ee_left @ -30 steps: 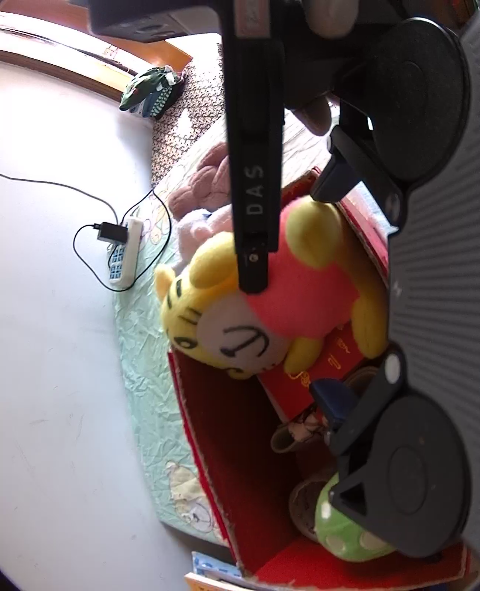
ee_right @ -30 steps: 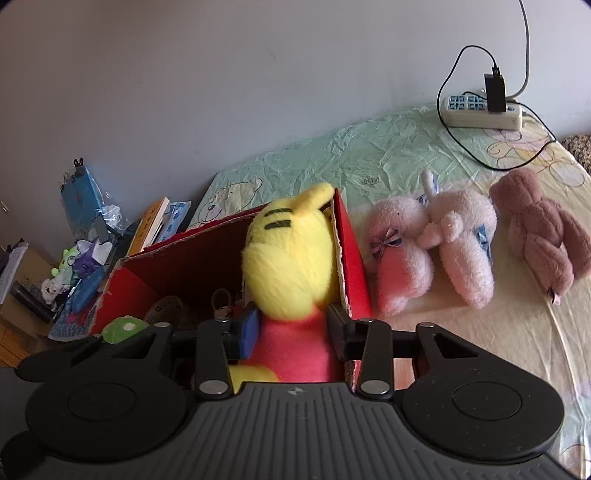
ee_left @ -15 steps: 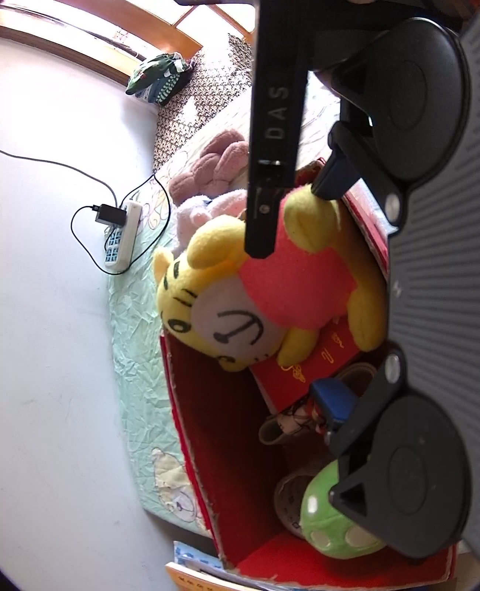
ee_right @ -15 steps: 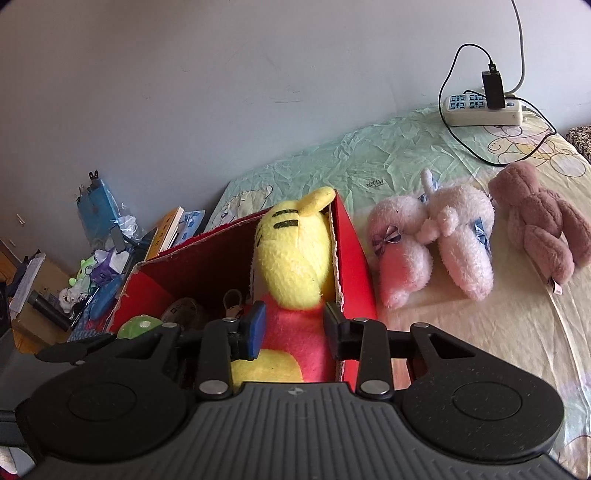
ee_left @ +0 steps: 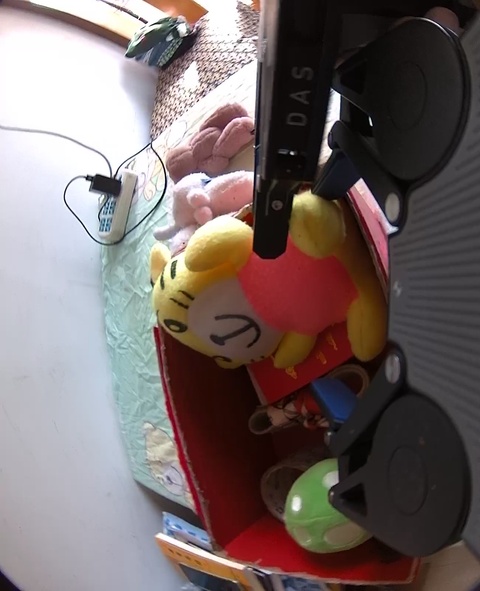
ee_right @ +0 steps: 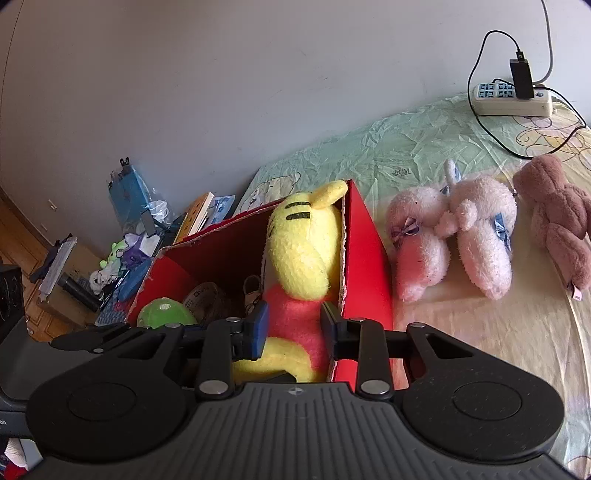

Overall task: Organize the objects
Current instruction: 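Lower the tiger plush into the red box with the right tool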

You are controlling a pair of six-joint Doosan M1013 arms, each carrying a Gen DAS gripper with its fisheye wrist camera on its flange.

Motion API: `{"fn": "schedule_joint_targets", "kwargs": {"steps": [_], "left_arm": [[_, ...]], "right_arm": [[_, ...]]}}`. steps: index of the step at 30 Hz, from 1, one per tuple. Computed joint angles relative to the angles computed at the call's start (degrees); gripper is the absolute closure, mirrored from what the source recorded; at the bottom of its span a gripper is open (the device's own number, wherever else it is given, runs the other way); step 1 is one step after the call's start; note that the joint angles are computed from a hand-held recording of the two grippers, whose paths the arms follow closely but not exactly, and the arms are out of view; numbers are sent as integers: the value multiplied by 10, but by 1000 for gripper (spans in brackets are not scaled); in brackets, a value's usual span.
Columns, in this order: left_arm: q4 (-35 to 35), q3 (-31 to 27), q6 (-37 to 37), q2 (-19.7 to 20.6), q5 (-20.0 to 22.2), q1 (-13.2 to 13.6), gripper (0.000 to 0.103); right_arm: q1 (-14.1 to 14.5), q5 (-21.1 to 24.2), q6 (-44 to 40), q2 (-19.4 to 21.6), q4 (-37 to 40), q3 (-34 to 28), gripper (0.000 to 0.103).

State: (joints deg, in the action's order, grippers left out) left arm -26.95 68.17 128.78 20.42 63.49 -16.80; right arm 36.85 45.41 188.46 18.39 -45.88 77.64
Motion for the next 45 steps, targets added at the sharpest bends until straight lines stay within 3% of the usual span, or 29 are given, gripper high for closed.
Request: {"fn": "schedule_joint_targets", "kwargs": {"steps": [12, 22, 31, 41, 45], "left_arm": [[70, 21, -109, -16, -35, -23, 0], [89, 24, -138, -18, -40, -29, 0], [59, 14, -92, -8, -23, -22, 0], [1, 9, -8, 1, -9, -9, 0], [-15, 9, 28, 2, -11, -6, 0]], "right_arm": [[-19, -83, -76, -23, 43, 35, 71], [-24, -113, -89, -29, 46, 47, 71], [-16, -85, -50, -22, 15, 38, 71], [3, -22, 34, -5, -50, 20, 71], [9, -18, 76, -5, -61, 22, 71]]}}
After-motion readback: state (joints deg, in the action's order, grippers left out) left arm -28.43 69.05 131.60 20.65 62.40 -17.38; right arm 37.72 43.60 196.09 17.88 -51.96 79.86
